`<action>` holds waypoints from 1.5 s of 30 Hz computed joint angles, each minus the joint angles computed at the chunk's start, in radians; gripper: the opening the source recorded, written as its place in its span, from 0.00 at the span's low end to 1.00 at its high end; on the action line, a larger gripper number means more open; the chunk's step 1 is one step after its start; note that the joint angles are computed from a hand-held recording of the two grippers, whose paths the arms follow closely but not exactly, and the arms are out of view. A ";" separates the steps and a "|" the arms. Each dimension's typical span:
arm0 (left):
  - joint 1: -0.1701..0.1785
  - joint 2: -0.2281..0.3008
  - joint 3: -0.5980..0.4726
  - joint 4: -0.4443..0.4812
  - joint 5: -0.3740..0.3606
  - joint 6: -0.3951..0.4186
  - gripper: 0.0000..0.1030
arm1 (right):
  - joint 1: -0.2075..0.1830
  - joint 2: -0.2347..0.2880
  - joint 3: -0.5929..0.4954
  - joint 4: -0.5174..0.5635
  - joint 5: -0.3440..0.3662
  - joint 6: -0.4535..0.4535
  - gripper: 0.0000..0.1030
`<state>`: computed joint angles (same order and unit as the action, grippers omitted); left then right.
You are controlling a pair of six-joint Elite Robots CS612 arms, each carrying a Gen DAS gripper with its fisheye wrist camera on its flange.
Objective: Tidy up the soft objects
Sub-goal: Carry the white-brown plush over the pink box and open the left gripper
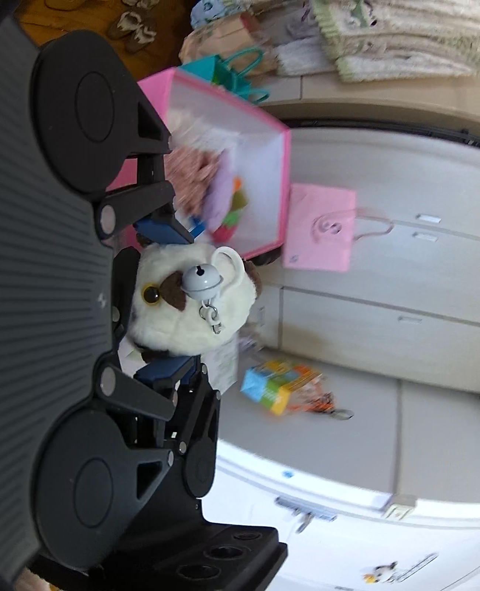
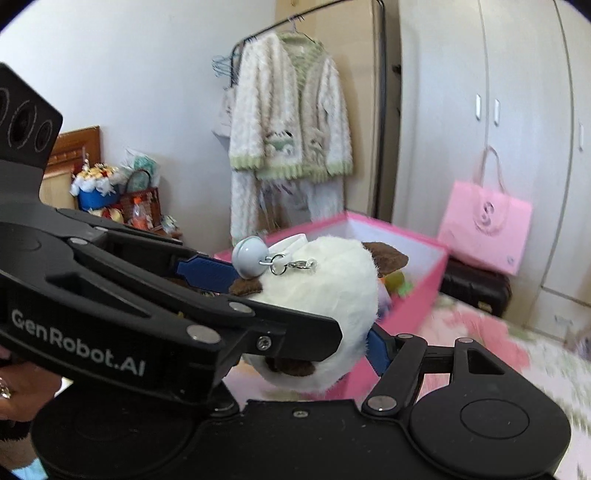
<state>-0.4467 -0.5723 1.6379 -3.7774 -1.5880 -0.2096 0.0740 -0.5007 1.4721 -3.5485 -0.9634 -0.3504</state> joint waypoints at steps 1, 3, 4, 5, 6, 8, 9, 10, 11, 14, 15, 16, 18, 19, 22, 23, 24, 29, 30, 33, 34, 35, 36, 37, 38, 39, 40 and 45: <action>0.004 0.001 -0.007 -0.003 0.006 -0.001 0.60 | 0.001 0.004 -0.019 0.015 0.015 0.006 0.71; 0.015 0.003 -0.024 -0.005 0.012 -0.008 0.60 | 0.002 0.013 -0.061 0.049 0.046 0.015 0.71; 0.021 0.005 -0.035 -0.004 0.013 -0.012 0.60 | 0.003 0.017 -0.079 0.066 0.056 0.011 0.71; 0.025 0.009 -0.047 -0.003 0.014 -0.013 0.60 | 0.005 0.021 -0.098 0.079 0.063 0.006 0.71; 0.032 0.012 -0.060 0.001 0.014 -0.023 0.60 | 0.007 0.025 -0.116 0.092 0.070 -0.004 0.71; 0.041 0.019 -0.086 0.012 0.022 -0.038 0.60 | 0.008 0.038 -0.163 0.140 0.095 -0.006 0.71; 0.046 0.024 -0.102 0.019 0.027 -0.042 0.60 | 0.009 0.048 -0.195 0.170 0.111 -0.004 0.71; 0.050 0.028 -0.115 0.028 0.029 -0.050 0.60 | 0.009 0.057 -0.223 0.198 0.125 -0.001 0.71; 0.055 0.033 -0.132 0.044 0.031 -0.059 0.60 | 0.008 0.065 -0.247 0.225 0.138 -0.004 0.71; 0.068 0.046 -0.174 0.090 0.033 -0.086 0.60 | 0.007 0.098 -0.329 0.315 0.182 -0.021 0.70; 0.071 0.051 -0.183 0.097 0.035 -0.090 0.60 | 0.004 0.110 -0.357 0.344 0.203 -0.021 0.70; 0.074 0.057 -0.197 0.108 0.038 -0.100 0.60 | 0.001 0.122 -0.381 0.376 0.228 -0.017 0.70; 0.079 0.063 -0.211 0.126 0.041 -0.115 0.60 | 0.000 0.146 -0.431 0.432 0.258 -0.014 0.70; 0.080 0.068 -0.221 0.137 0.046 -0.119 0.60 | 0.000 0.154 -0.447 0.453 0.265 -0.021 0.70; 0.084 0.076 -0.241 0.169 0.058 -0.133 0.60 | 0.004 0.172 -0.495 0.535 0.271 -0.062 0.70; 0.085 0.080 -0.246 0.172 0.060 -0.139 0.60 | 0.005 0.176 -0.508 0.555 0.267 -0.074 0.70; 0.087 0.083 -0.251 0.179 0.063 -0.143 0.60 | 0.007 0.182 -0.523 0.572 0.262 -0.087 0.70; 0.093 0.097 -0.282 0.239 0.067 -0.175 0.60 | 0.015 0.200 -0.581 0.690 0.231 -0.186 0.72; 0.096 0.100 -0.287 0.251 0.063 -0.180 0.60 | 0.016 0.203 -0.589 0.712 0.225 -0.196 0.72; 0.097 0.109 -0.303 0.280 0.068 -0.194 0.60 | 0.021 0.213 -0.615 0.752 0.206 -0.227 0.72; 0.097 0.113 -0.311 0.286 0.075 -0.198 0.60 | 0.022 0.219 -0.624 0.751 0.200 -0.232 0.72; 0.097 0.116 -0.315 0.292 0.082 -0.206 0.60 | 0.023 0.224 -0.634 0.758 0.197 -0.237 0.72; 0.097 0.118 -0.319 0.299 0.087 -0.215 0.60 | 0.024 0.228 -0.645 0.776 0.189 -0.242 0.72; 0.097 0.121 -0.324 0.306 0.090 -0.219 0.60 | 0.026 0.230 -0.651 0.787 0.181 -0.247 0.72; 0.097 0.123 -0.329 0.314 0.090 -0.222 0.61 | 0.027 0.231 -0.655 0.794 0.172 -0.254 0.72; 0.097 0.125 -0.333 0.321 0.089 -0.229 0.61 | 0.029 0.233 -0.658 0.792 0.161 -0.256 0.72; 0.098 0.127 -0.337 0.325 0.090 -0.234 0.61 | 0.031 0.235 -0.660 0.786 0.151 -0.253 0.73; 0.065 0.126 -0.322 0.301 0.252 -0.182 0.76 | 0.024 0.229 -0.617 0.657 0.123 -0.169 0.83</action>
